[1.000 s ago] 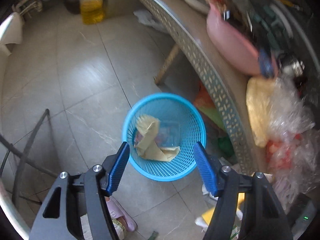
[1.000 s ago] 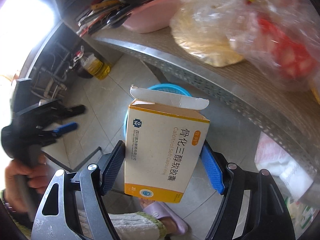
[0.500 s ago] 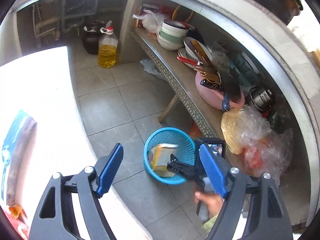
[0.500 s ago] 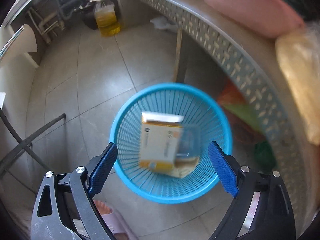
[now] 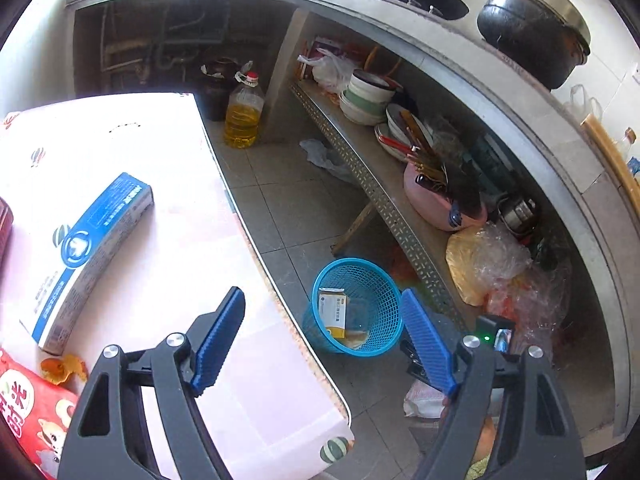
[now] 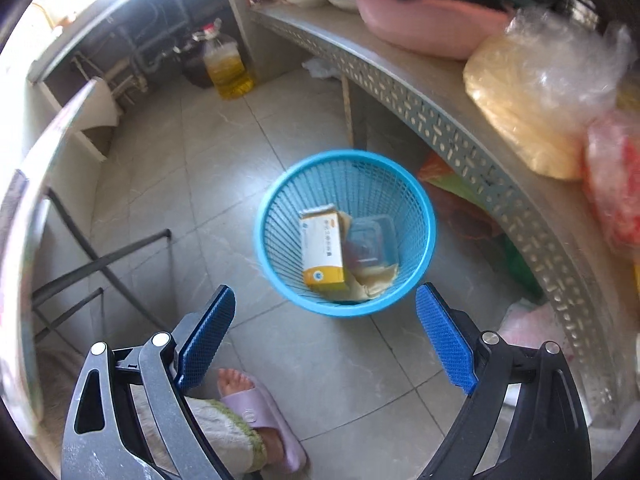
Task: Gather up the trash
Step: 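Move both open tools back to the table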
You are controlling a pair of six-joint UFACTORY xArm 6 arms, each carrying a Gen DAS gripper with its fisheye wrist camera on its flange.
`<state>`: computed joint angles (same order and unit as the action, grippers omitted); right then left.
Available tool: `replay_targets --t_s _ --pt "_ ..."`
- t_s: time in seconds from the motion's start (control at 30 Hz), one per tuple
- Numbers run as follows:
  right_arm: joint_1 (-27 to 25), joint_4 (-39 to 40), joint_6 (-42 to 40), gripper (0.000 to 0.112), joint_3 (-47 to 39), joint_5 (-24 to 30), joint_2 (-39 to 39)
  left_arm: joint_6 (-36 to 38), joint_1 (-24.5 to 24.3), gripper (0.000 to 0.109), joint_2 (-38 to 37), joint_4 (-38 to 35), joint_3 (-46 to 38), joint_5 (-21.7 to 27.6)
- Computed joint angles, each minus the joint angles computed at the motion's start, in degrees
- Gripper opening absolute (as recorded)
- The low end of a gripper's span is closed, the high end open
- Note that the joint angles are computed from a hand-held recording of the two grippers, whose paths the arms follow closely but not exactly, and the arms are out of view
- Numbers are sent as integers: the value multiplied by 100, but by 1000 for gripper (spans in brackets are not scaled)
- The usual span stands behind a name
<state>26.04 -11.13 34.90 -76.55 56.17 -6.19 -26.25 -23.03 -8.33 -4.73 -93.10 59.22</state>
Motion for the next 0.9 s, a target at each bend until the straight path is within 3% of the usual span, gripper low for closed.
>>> replay_targets --t_s 0.3,0.57,0.73,0.9 --pt "408 24 15 88 -656 -498 -85 -161 272 80 -1039 162 820 -3" --pt "735 1059 -783 88 -1645 -548 397 -254 738 81 -2060 325 1525 155" --pt "735 2328 -1344 88 -2385 -369 912 -206 1148 81 -2681 566 1820 329" --pt "882 2926 -1442 88 -3599 291 1729 -194 1547 83 -3148 791 2024 571"
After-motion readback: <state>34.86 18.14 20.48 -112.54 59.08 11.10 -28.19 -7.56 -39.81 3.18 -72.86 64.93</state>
